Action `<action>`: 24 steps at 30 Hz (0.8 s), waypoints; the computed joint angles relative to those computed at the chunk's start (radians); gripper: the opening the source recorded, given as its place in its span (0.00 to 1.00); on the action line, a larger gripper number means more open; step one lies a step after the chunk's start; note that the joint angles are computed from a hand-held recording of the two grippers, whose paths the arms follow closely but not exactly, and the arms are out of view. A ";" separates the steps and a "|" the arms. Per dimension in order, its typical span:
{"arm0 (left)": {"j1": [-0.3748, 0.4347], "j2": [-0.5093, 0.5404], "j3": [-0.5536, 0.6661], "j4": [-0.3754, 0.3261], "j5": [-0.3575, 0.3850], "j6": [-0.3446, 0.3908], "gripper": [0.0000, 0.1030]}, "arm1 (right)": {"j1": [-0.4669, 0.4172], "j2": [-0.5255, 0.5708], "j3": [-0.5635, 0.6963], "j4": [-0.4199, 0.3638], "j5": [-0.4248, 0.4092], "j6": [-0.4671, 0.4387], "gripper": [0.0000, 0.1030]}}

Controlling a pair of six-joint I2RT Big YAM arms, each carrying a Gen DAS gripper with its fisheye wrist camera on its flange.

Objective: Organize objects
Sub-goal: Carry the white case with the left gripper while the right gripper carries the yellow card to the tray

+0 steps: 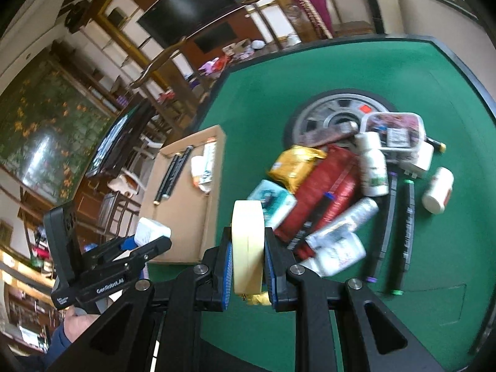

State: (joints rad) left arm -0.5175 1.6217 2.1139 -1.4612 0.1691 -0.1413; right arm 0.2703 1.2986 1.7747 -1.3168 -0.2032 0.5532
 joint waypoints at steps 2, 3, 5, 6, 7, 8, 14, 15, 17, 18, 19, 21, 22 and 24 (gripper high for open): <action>0.024 -0.008 -0.006 0.008 0.002 -0.007 0.51 | 0.019 0.026 0.032 -0.004 0.002 -0.006 0.19; 0.032 -0.012 -0.010 0.012 0.004 -0.010 0.51 | 0.033 0.045 0.056 -0.008 0.004 -0.012 0.19; 0.054 -0.019 -0.016 0.019 0.008 -0.014 0.51 | 0.049 0.072 0.095 -0.018 0.004 -0.023 0.19; 0.063 -0.020 -0.017 0.021 0.010 -0.016 0.51 | 0.062 0.094 0.124 -0.026 0.005 -0.031 0.19; 0.072 -0.021 -0.019 0.023 0.012 -0.016 0.51 | 0.069 0.107 0.143 -0.032 0.007 -0.037 0.19; 0.079 -0.023 -0.023 0.026 0.014 -0.016 0.51 | 0.079 0.126 0.168 -0.040 0.010 -0.044 0.19; 0.114 -0.026 -0.036 0.037 0.023 -0.011 0.51 | 0.124 0.242 0.312 -0.082 0.015 -0.079 0.19; 0.118 -0.027 -0.040 0.040 0.023 -0.011 0.51 | 0.129 0.265 0.340 -0.090 0.014 -0.084 0.19; 0.130 -0.026 -0.044 0.042 0.032 -0.008 0.51 | 0.133 0.300 0.381 -0.106 0.008 -0.088 0.19; 0.135 -0.023 -0.044 0.041 0.036 -0.006 0.51 | 0.133 0.324 0.408 -0.114 0.000 -0.087 0.19; 0.142 -0.021 -0.045 0.043 0.038 -0.003 0.51 | 0.133 0.340 0.428 -0.121 -0.004 -0.086 0.19; 0.150 -0.016 -0.044 0.043 0.046 0.004 0.51 | 0.139 0.383 0.481 -0.139 -0.008 -0.087 0.19; 0.158 -0.010 -0.039 0.042 0.053 0.010 0.51 | 0.142 0.406 0.510 -0.148 -0.009 -0.086 0.19; 0.167 -0.001 -0.032 0.038 0.061 0.017 0.51 | 0.146 0.449 0.566 -0.164 -0.016 -0.082 0.19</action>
